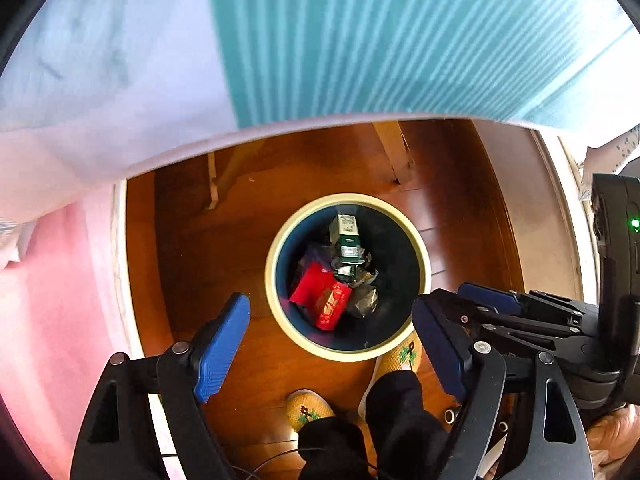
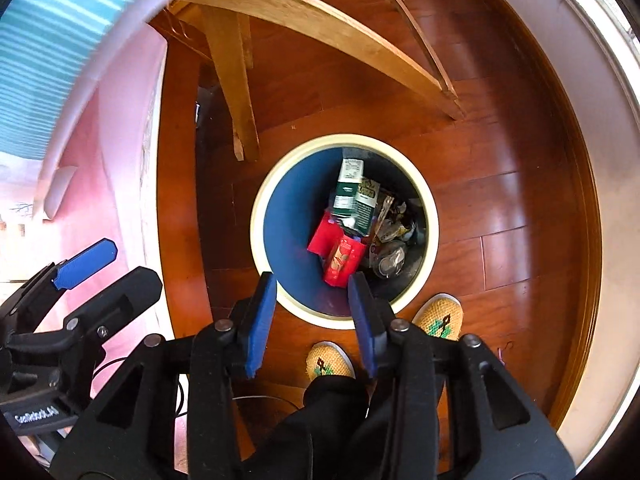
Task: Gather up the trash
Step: 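Raise both tools from the bin back toward the table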
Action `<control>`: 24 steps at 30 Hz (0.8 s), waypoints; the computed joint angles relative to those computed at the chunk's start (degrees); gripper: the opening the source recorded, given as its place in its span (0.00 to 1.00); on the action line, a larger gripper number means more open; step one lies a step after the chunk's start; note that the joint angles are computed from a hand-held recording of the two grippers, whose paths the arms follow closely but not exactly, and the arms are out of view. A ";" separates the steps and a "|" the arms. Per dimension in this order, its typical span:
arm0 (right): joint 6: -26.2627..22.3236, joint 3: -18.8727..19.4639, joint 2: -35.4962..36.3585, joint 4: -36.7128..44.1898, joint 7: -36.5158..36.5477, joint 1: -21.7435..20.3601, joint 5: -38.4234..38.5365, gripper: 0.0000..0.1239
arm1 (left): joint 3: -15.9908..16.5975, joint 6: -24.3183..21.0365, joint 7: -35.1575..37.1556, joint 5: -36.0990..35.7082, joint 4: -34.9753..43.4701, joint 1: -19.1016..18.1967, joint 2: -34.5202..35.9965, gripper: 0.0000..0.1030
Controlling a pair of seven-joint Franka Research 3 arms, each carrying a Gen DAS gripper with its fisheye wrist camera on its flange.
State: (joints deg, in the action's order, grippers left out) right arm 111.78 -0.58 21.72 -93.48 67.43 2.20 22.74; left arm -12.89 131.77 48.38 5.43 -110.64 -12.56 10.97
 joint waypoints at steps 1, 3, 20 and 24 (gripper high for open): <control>0.02 0.02 -0.53 -0.26 0.02 -0.04 0.20 0.27 | 0.08 -0.56 -0.35 0.29 0.02 -0.06 -0.49 0.82; 0.27 0.06 -1.75 -0.95 0.24 -0.01 0.65 0.27 | 0.17 -1.23 -0.80 0.40 -0.24 -0.03 -1.64 0.82; -4.13 -0.70 -11.24 1.60 4.34 0.43 1.05 0.29 | 0.30 -12.81 -2.15 0.56 8.36 -0.10 -7.60 0.82; -8.69 -0.92 -12.17 6.96 5.02 0.01 1.51 0.30 | 0.22 -17.22 -2.00 1.76 14.64 -0.42 -8.10 0.82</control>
